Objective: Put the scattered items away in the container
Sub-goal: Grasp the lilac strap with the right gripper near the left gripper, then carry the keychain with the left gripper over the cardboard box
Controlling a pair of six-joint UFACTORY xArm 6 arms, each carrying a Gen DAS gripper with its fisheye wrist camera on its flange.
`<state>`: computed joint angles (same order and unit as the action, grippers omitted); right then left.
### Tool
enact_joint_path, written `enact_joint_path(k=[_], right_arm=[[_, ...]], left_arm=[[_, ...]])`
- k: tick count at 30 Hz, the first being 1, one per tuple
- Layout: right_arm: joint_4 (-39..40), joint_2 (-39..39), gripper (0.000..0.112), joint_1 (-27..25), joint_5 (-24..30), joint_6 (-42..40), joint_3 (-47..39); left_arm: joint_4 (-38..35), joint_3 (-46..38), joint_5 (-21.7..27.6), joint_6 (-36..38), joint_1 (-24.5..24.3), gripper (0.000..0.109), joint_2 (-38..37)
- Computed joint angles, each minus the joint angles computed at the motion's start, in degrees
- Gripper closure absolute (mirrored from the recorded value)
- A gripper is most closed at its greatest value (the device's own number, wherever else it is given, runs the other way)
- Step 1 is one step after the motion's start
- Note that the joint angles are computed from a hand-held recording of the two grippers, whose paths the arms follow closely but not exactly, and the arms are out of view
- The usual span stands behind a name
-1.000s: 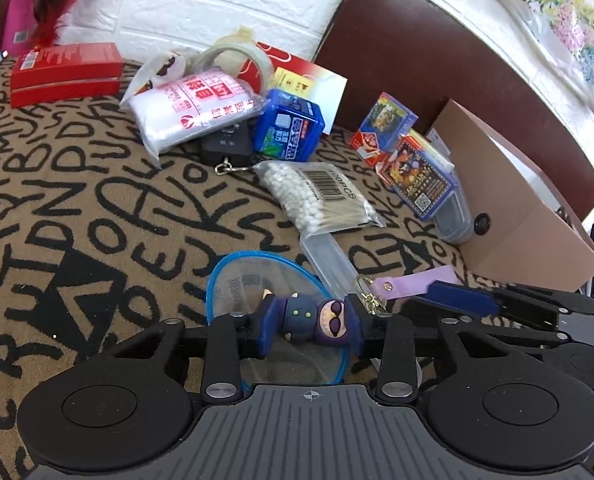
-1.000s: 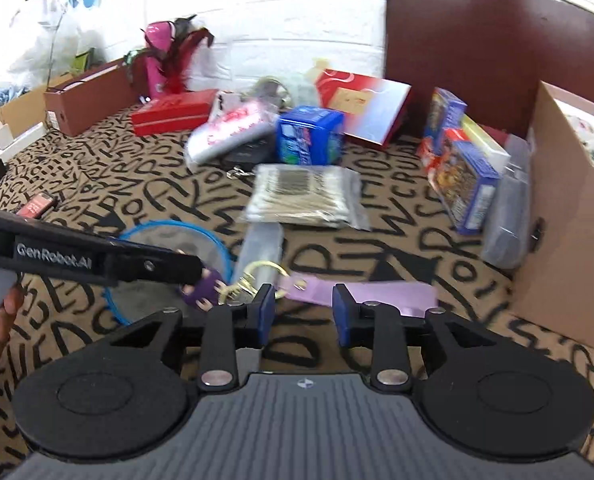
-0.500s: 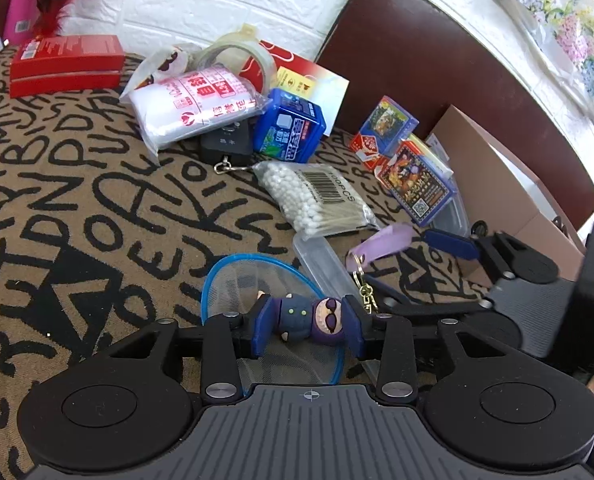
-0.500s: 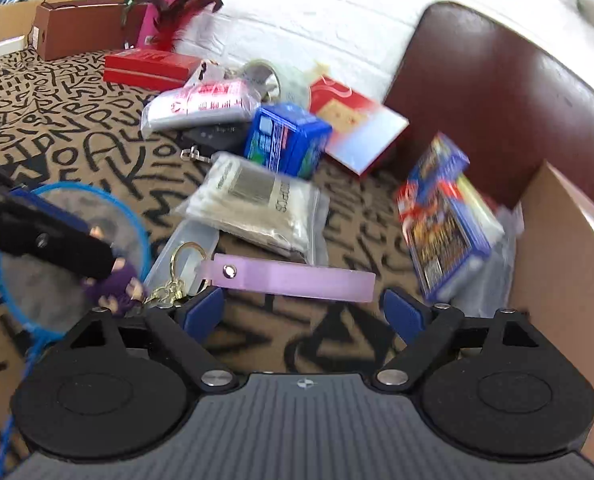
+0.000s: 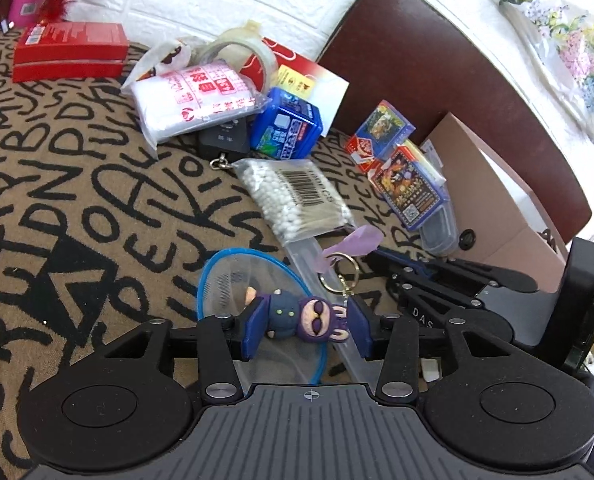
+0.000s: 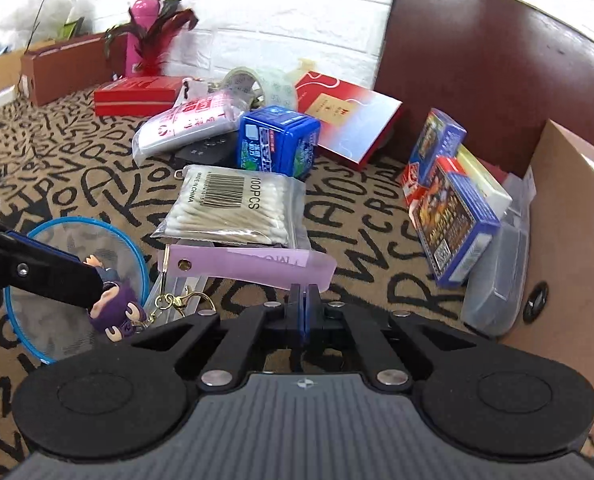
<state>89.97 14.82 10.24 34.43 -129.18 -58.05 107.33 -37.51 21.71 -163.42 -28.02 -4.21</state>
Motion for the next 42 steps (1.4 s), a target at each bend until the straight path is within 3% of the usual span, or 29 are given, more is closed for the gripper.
enact_joint_path(k=[5,8,11,13,19,20,21,24,27,31,38,40,42], right_arm=[[-9.4,-1.3,0.109,-2.2,6.1,12.8,-0.1],[-13.3,-1.5,0.091,-4.7,11.0,22.1,-0.7],[-18.2,-1.7,0.083,-8.7,20.3,29.2,-1.5],[-19.6,-2.5,0.079,-9.6,23.6,29.1,-0.8],[-17.3,-3.3,0.081,-4.3,18.6,25.6,1.1],[-17.2,-2.8,0.086,-3.6,17.8,25.9,0.7],[-17.7,-2.1,0.103,-3.4,17.7,27.2,0.1],[-20.3,-0.2,0.107,-5.3,22.0,32.8,-2.8],[-21.0,-0.5,0.108,-6.2,22.8,34.0,-3.1],[-21.1,-1.0,0.110,-7.8,26.3,36.0,-3.7],[-20.1,-3.5,0.109,-8.8,31.1,35.8,-3.0],[-20.0,-3.7,0.109,-9.3,32.8,36.4,-3.3],[-19.9,-4.3,0.109,-9.9,34.4,36.9,-3.1]], left_arm=[[4.0,-0.4,0.4,-3.1,-0.9,0.041,-1.2],[4.5,-1.5,0.2,-3.0,-0.5,0.041,-0.5],[2.7,-0.4,1.1,-0.8,-0.2,0.041,-1.4],[0.4,1.2,2.1,-0.1,0.0,0.041,-2.5],[-0.2,3.3,2.6,0.4,0.8,0.042,-4.0],[-0.2,3.6,3.0,1.4,0.5,0.042,-4.2],[0.2,3.7,3.2,2.1,0.3,0.042,-4.2],[4.6,3.1,2.4,0.8,-0.2,0.040,-3.6],[6.7,0.1,1.6,1.5,-0.9,0.039,-0.1],[0.2,-2.5,4.5,9.9,-2.7,0.038,3.3],[-1.6,-3.7,5.3,12.8,-4.0,0.032,3.6],[-2.3,-4.1,6.0,13.9,-4.4,0.033,3.8],[-3.4,-4.1,6.7,13.6,-4.2,0.045,3.9]])
